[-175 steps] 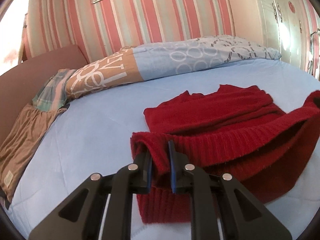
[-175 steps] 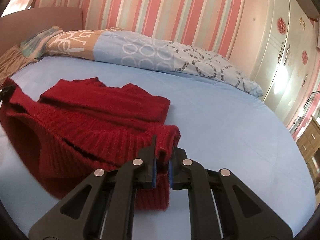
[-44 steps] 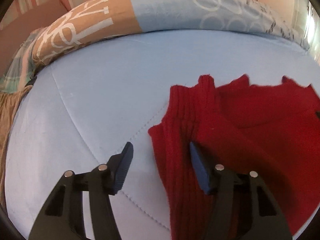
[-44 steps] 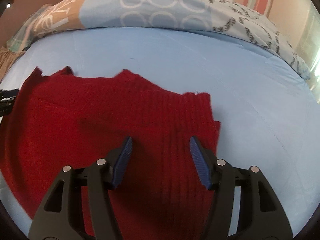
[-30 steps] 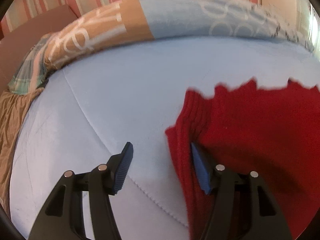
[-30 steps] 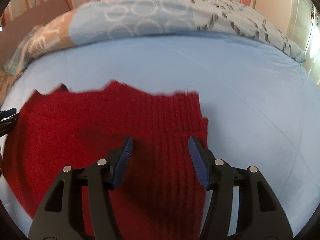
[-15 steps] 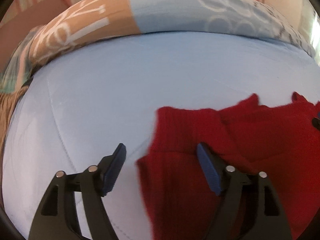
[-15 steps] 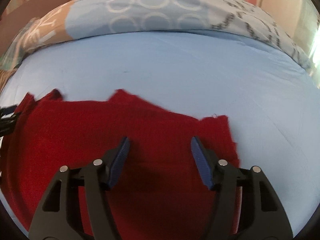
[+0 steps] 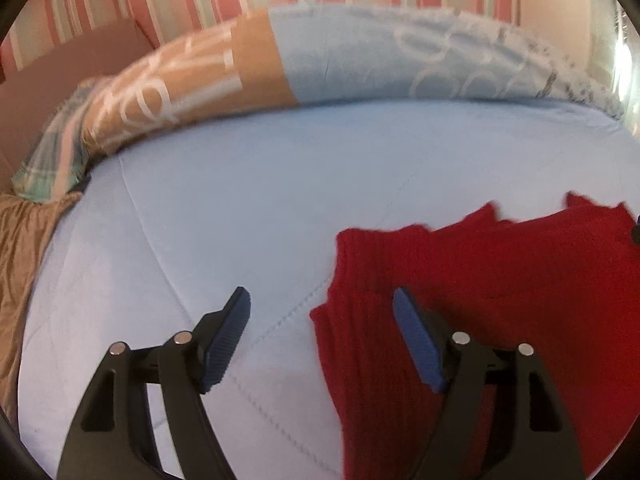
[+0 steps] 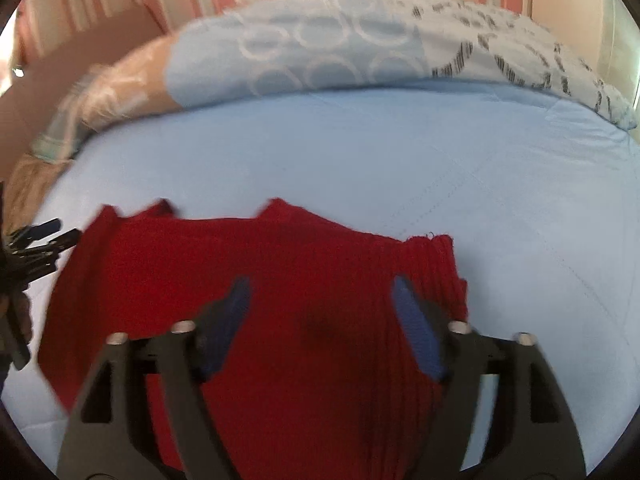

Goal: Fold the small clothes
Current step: 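Open both tools and withdraw from the half-folded sweater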

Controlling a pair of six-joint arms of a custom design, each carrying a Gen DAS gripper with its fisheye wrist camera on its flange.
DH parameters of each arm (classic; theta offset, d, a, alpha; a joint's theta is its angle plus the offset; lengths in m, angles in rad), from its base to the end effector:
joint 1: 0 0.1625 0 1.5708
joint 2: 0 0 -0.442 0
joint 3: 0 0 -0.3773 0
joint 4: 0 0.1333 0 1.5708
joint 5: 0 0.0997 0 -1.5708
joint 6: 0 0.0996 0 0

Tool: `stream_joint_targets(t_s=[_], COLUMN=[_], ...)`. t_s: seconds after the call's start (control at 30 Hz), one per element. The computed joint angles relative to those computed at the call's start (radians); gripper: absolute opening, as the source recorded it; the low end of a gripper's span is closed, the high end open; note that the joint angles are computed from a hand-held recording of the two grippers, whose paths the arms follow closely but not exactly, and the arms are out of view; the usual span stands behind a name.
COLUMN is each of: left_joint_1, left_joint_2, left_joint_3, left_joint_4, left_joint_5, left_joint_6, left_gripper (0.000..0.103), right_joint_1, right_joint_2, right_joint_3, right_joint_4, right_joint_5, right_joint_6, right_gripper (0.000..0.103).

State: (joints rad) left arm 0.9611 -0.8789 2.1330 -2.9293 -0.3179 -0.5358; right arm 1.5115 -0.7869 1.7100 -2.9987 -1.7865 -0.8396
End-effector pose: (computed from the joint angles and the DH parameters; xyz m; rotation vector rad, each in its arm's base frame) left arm -0.1006 -0.5420 0.1237 -0.0017 1.9847 -0.8649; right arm 0.0718 -0.6795 0.1377 0.9531 -2.5150 0.4980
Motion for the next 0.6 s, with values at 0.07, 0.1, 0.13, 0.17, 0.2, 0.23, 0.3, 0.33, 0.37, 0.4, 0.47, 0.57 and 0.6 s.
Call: stream_joint_targets(t_s=[0.07, 0.1, 0.13, 0.17, 0.2, 0.23, 0.3, 0.33, 0.37, 0.4, 0.47, 0.57, 0.6], left_joint_1=[-0.053, -0.07, -0.097, -0.116, -0.136, -0.162, -0.192, -0.207, -0.217, -0.227, -0.233, -0.242, -0.247], left_joint_2=[-0.026, -0.032, -0.037, -0.038, -0.038, -0.032, -0.015, -0.002, 0.01, 0.023, 0.039, 0.065, 0.071], left_joint_3=[0.031, 0.038, 0.046, 0.048, 0.049, 0.048, 0.046, 0.04, 0.037, 0.03, 0.015, -0.013, -0.022], left_joint_4=[0.093, 0.133, 0.203, 0.261, 0.324, 0.401, 0.448, 0.467, 0.476, 0.474, 0.482, 0.479, 0.487], left_joint_5=[0.0, -0.009, -0.027, -0.042, -0.056, -0.073, -0.112, -0.139, -0.158, -0.192, -0.22, -0.249, -0.244], left_joint_6=[-0.118, -0.161, -0.236, -0.296, -0.359, -0.444, -0.508, -0.534, -0.556, -0.569, -0.593, -0.599, -0.608], left_gripper=[0.084, 0.084, 0.084, 0.085, 0.089, 0.092, 0.092, 0.092, 0.092, 0.095, 0.096, 0.097, 0.097], right_joint_1=[0.004, 0.004, 0.002, -0.003, -0.008, -0.015, -0.027, -0.034, -0.043, -0.054, -0.072, -0.092, -0.098], right_joint_2=[-0.047, -0.077, -0.098, -0.119, -0.139, -0.161, -0.193, -0.214, -0.231, -0.255, -0.286, -0.321, -0.329], right_joint_3=[0.073, 0.119, 0.151, 0.183, 0.211, 0.249, 0.307, 0.331, 0.346, 0.359, 0.375, 0.374, 0.371], right_joint_4=[-0.046, -0.065, -0.078, -0.091, -0.102, -0.125, -0.162, -0.168, -0.156, -0.128, -0.085, 0.015, 0.05], right_joint_5=[-0.011, -0.032, -0.044, -0.052, -0.061, -0.078, -0.107, -0.122, -0.126, -0.123, -0.119, -0.109, -0.1], right_joint_6=[-0.037, -0.051, -0.053, -0.054, -0.053, -0.054, -0.057, -0.044, -0.025, 0.006, 0.058, 0.153, 0.186], right_gripper=[0.086, 0.087, 0.089, 0.092, 0.095, 0.096, 0.098, 0.099, 0.099, 0.1, 0.1, 0.1, 0.1])
